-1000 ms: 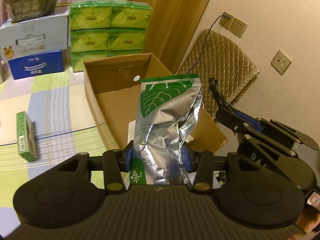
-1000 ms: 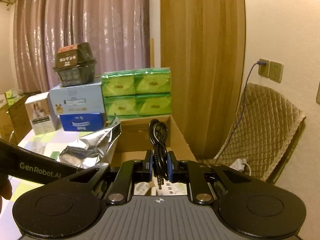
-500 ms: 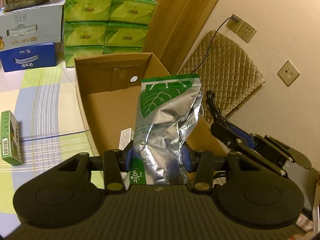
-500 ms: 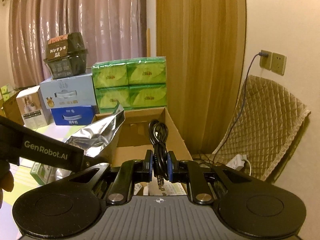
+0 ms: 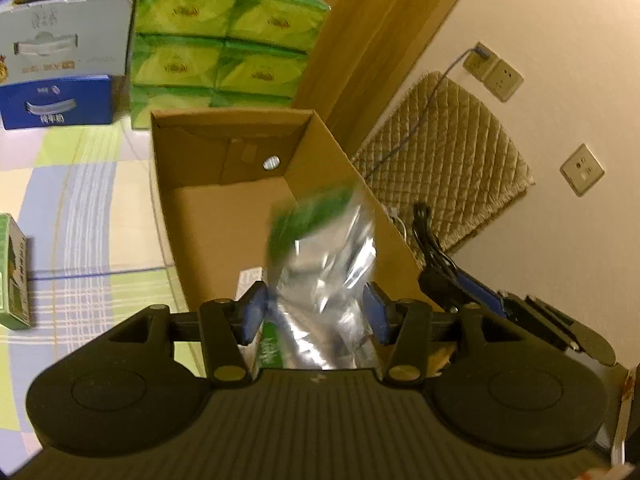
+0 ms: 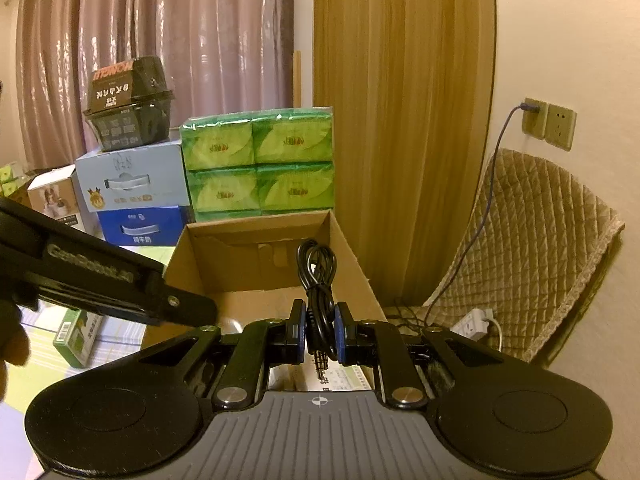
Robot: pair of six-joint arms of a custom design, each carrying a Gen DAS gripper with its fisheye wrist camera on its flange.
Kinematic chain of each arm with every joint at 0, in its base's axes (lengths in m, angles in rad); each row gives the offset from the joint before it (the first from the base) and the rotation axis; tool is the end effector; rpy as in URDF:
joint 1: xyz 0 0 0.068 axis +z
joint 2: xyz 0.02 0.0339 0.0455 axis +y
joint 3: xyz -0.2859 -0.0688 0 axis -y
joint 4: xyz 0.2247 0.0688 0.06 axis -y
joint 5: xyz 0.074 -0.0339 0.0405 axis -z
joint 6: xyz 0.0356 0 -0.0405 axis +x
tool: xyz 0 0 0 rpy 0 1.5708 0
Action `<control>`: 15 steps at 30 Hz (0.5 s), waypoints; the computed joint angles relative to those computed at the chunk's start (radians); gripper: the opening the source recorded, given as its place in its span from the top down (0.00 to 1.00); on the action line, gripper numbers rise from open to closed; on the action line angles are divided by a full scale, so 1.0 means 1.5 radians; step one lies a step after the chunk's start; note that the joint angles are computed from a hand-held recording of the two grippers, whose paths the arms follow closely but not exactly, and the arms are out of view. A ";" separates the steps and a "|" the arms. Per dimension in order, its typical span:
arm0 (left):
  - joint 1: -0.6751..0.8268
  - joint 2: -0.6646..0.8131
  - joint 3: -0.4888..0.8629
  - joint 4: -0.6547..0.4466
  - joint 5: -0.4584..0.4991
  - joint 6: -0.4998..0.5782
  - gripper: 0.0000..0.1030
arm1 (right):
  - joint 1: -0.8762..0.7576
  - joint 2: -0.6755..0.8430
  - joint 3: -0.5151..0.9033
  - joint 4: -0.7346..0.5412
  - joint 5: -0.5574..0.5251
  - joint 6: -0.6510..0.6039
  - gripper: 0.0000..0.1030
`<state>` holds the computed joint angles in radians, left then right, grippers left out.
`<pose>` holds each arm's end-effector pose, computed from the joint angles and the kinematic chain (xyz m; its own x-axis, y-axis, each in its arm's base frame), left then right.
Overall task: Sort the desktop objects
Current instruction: 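Open the left tool to drop the tea bag while the right tool drops the cable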
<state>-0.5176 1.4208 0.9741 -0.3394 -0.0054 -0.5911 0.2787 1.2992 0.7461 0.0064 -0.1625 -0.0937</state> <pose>0.2463 -0.1400 0.2757 -0.7845 -0.1946 -0.5888 0.0654 0.9182 -0.3906 0.2477 0.0769 0.2652 -0.4598 -0.2276 -0.8584 -0.4493 0.8934 0.0038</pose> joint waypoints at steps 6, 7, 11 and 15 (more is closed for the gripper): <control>0.021 -0.051 -0.026 -0.010 -0.010 0.015 0.58 | 0.004 -0.001 0.000 -0.003 -0.001 0.004 0.89; 0.024 -0.062 -0.032 -0.013 -0.013 0.016 0.58 | 0.007 -0.001 -0.001 -0.003 0.000 0.005 0.89; 0.030 -0.099 -0.054 -0.023 -0.026 0.020 0.56 | 0.017 0.001 -0.003 -0.002 0.005 0.010 0.89; 0.040 -0.130 -0.074 -0.030 -0.030 0.021 0.52 | 0.028 0.011 0.001 0.006 0.011 0.017 0.89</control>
<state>-0.4574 1.2256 0.8624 -0.3838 -0.0499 -0.5592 0.3205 1.3164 0.7481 0.0156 -0.1467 -0.0677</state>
